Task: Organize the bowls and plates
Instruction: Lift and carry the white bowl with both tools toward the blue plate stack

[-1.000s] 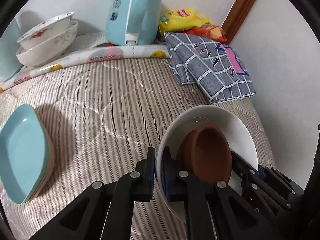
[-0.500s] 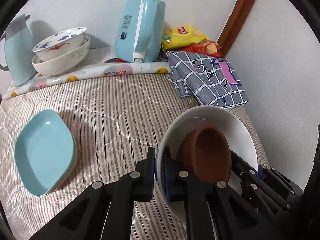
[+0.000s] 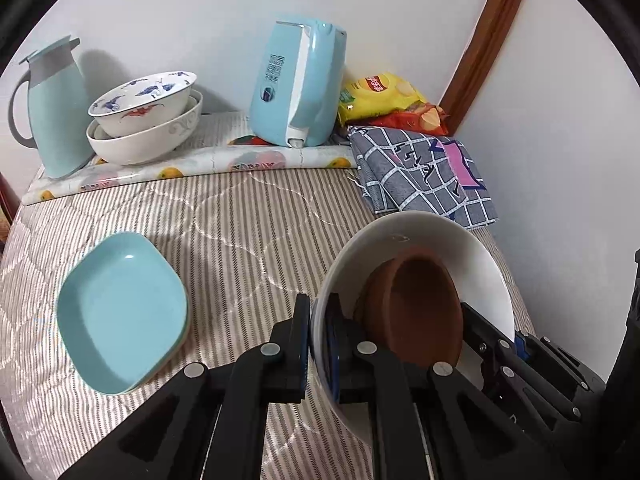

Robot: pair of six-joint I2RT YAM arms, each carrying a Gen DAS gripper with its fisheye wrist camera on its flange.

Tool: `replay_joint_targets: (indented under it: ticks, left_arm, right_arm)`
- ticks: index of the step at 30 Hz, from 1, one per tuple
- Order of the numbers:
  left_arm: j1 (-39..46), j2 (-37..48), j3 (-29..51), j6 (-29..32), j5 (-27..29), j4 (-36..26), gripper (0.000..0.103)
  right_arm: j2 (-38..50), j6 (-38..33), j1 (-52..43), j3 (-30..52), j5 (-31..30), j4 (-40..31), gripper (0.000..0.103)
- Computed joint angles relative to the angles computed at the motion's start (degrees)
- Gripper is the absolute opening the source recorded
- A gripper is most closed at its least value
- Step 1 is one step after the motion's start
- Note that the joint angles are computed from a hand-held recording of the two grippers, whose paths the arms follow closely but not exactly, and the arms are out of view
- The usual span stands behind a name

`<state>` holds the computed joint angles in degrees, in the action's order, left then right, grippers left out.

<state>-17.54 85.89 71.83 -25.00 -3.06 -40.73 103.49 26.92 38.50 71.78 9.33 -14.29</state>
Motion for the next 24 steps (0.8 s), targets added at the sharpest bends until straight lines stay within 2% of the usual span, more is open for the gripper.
replay_joint_targets:
  ticks: [24]
  left_arm:
    - [6.66,-5.35,-2.57,3.41,2.28,-1.10,0.008]
  right_arm:
    - [2.45,0.30,4.59,5.94,2.34,-2.03,0.013]
